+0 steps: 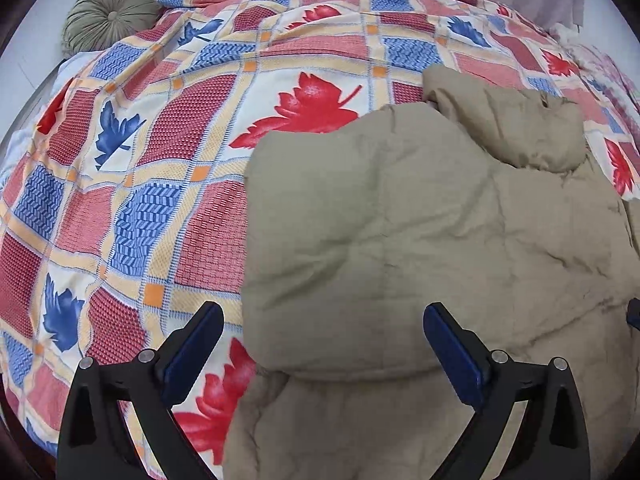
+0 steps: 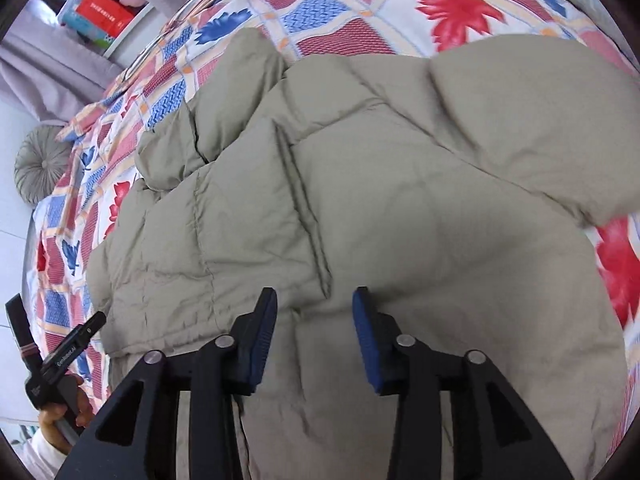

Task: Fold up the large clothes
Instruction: 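Grasp the sleeve nearest the right tool and lift it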

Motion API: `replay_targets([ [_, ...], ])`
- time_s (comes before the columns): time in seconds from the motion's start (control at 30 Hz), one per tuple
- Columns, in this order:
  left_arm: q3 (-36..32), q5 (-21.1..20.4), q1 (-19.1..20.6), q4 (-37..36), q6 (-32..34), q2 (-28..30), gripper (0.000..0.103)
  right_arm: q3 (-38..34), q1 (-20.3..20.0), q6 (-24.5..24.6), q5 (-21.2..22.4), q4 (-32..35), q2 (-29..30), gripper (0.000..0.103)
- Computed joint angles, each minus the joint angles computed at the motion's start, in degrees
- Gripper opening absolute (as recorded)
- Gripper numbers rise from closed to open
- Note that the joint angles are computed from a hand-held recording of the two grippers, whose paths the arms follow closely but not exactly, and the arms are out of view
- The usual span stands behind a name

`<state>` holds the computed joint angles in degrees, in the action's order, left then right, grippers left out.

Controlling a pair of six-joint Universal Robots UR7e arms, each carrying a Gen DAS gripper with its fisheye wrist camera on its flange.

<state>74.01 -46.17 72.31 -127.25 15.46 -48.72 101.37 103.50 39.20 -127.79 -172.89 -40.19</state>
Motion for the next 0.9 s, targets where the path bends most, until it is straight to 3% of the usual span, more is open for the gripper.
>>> replay_targets([
  [0.23,8.06,-1.45,-3.6,4.07,-7.72,-4.72,0.101,6.38,1.02,3.94,1.96,-1.61,-3.9,0.05],
  [0.5,12.17,-2.21,-7.36,8.74,-16.94,-7.9,0.101,11.87,0.92,6.07,2.53,-0.73,-9.57,0.056],
  [0.9,15.5,-2.45,-11.34,6.51,-22.35,-9.21,0.102,18.18,-4.26,5.17,1.89,-4.02,-19.0,0.06],
])
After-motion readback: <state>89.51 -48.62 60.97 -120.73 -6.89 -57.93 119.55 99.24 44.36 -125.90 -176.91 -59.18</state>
